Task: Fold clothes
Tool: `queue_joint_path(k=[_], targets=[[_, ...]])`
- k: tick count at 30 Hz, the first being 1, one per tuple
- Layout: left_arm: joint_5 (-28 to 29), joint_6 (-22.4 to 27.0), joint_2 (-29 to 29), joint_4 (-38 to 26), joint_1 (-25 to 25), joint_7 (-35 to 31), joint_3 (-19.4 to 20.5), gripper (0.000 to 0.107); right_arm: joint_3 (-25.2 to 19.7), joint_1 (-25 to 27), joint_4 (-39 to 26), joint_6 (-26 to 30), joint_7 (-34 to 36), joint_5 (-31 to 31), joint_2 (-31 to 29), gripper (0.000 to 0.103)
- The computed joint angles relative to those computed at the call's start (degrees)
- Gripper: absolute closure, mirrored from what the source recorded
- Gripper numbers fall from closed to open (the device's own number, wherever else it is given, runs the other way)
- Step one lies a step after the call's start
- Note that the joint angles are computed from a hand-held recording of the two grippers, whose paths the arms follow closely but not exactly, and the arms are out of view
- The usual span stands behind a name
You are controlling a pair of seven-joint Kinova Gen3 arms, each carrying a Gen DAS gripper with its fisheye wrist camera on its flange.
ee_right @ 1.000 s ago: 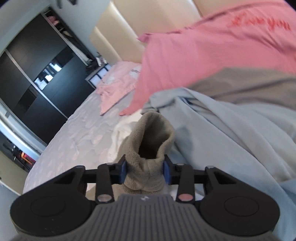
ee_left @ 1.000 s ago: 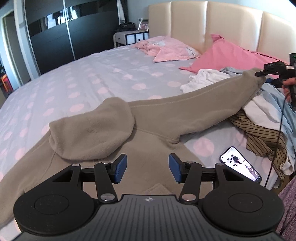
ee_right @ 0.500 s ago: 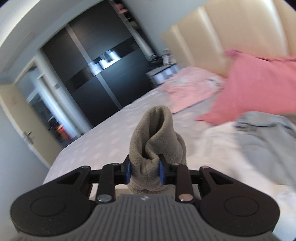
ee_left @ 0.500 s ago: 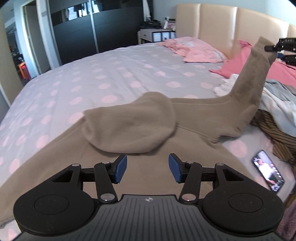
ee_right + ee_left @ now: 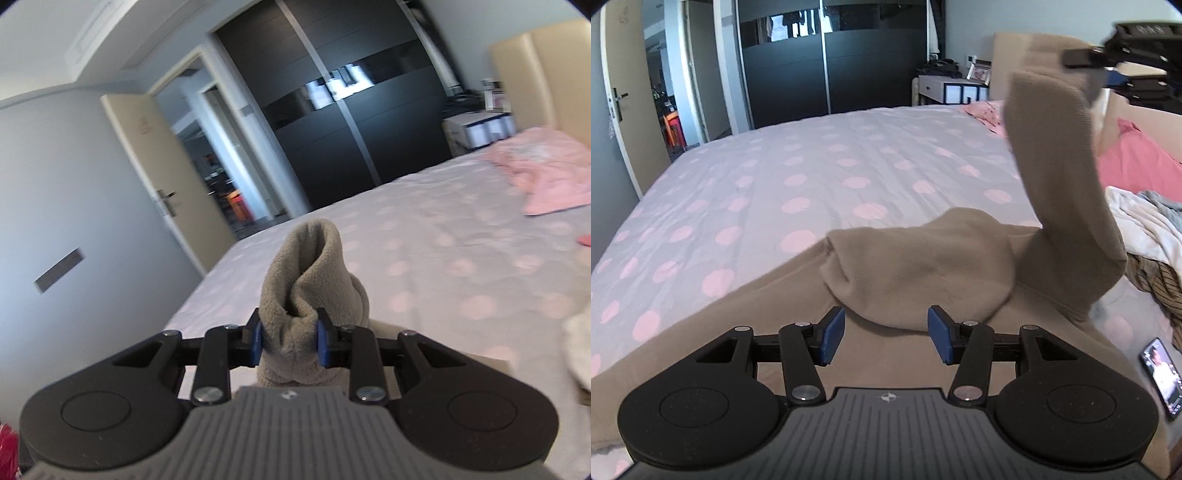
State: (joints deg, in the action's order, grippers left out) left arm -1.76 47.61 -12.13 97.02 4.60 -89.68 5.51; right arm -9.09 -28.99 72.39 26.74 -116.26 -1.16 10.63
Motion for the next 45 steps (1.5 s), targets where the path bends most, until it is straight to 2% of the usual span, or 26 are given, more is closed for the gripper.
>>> queue_joint_path(k=[4,7,15,18,19,21,27,33,36,39,42,45], targets=[[-0.7,-1.1,0.9,0.3,-1.4,-0.2,-1.3,0.060,-0.9,-3.1,-6.4,0.7,0.9,0.9,6.4,0.073],[-1.3,-1.5,1.7,0.4,-2.6,0.2,-2.1,0.060,-2.2,-3.9,-10.7,2.6,3.4,-1.3,11.2,0.073],[1.4,-0.8,2.1,0.5,-4.7,-1.9,-4.8,0.060,-4.3,-5.1,-19.2,9.1,10.0,-7.4,21.5,0.072],[1.2,-0.3,2.3,0.8,-5.1,-2.7,-4.7,0.060,-4.6,-5.1,-20.9,11.7,12.5,-9.2,23.2,0.064],[1.1,-0.4,2.4,1.0,-5.2,-3.0,-4.7,0.060,-4.9,-4.8,-20.7,12.0,13.3,-10.0,23.3,0.061],[0.9,-0.8,2.5,1.5,-5.5,-2.6,-4.5,0.060,-5.3,-4.2,-20.0,11.6,14.9,-11.5,23.1,0.060],[6.5,-2.3,3.2,2.8,-5.2,-6.1,-6.5,0.057,-3.7,-4.2,-17.0,11.0,14.9,-12.0,19.9,0.054],[8.2,-4.2,4.8,4.6,-5.5,-9.5,-6.7,0.056,0.1,-4.2,-13.0,14.7,14.3,-6.6,15.9,0.051],[6.2,-5.2,6.1,5.0,-5.9,-8.9,-5.7,0.056,1.9,-3.5,-9.7,16.2,13.3,-3.3,13.4,0.050],[3.8,-4.6,8.6,4.5,-6.0,-8.8,-5.1,0.056,3.2,-2.9,-5.9,17.6,13.1,0.8,10.7,0.043],[2.8,-5.3,10.2,4.6,-6.0,-8.7,-4.9,0.056,3.5,-1.6,-3.0,20.0,14.1,3.9,9.1,0.042],[7.0,-6.2,11.5,4.3,-6.9,-11.7,-6.0,0.056,2.8,0.7,0.0,22.5,17.5,5.0,7.7,0.042]])
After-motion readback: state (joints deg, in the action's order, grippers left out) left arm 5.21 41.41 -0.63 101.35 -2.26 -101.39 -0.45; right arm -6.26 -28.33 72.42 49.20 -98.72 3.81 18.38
